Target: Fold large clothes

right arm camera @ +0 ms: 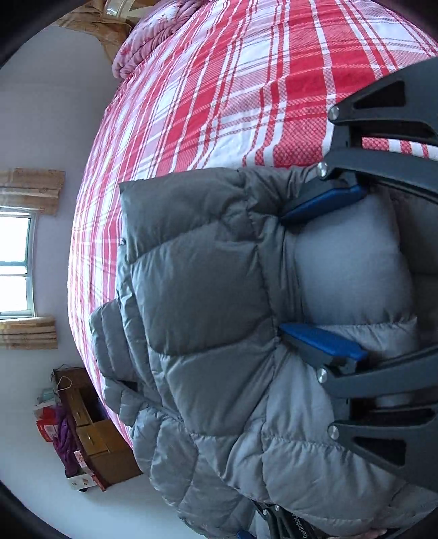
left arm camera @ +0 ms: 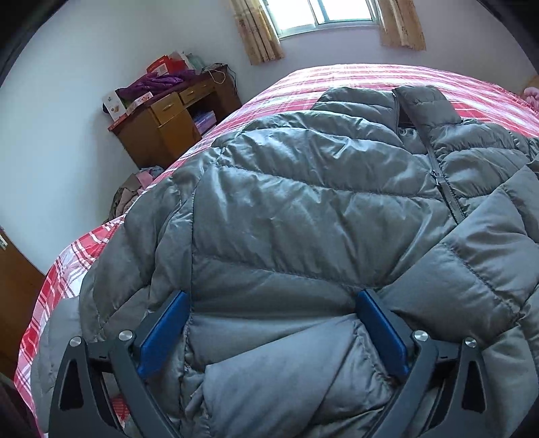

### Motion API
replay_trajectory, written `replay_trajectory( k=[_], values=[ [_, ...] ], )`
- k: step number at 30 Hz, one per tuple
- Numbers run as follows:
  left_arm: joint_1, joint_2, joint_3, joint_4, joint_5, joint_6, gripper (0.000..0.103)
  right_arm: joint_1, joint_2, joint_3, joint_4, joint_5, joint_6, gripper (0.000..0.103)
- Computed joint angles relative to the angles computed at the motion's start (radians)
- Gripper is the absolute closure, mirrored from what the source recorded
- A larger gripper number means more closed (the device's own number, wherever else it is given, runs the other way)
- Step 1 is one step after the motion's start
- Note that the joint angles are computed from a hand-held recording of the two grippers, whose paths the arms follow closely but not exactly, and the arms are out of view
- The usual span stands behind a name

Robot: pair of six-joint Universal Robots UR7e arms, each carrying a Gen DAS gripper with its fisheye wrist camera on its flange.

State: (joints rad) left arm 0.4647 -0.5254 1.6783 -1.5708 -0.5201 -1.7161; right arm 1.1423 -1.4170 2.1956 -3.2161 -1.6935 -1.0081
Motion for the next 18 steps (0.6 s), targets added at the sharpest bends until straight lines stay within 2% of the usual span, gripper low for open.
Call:
replay_trajectory(
  k=[9,11,13,15,17,18],
  values=[
    [-0.002,0.023,-0.040,0.077,-0.003,-0.036,0.001,0.005,0.010,0.000,-0.012,-0.005,0.003,0.037],
    [-0.004,0.014,-0.039,0.063,-0.017,-0.006,0.001,0.007,0.012,0.000,-0.014,-0.009,0.002,0.036],
    [-0.016,-0.028,-0.011,-0.016,-0.056,0.087,0.001,0.007,-0.005,-0.012,0.041,-0.008,0.004,0.036],
    [-0.061,-0.090,0.045,-0.078,-0.027,0.104,0.001,0.004,-0.046,-0.032,0.147,0.003,0.008,0.036],
    [-0.086,-0.112,0.059,-0.114,0.007,0.122,0.001,-0.022,-0.113,-0.052,0.244,0.095,0.045,0.036],
    [-0.089,-0.107,0.051,-0.140,0.016,0.143,0.001,-0.028,-0.128,-0.060,0.246,0.124,0.068,0.036]
  ],
)
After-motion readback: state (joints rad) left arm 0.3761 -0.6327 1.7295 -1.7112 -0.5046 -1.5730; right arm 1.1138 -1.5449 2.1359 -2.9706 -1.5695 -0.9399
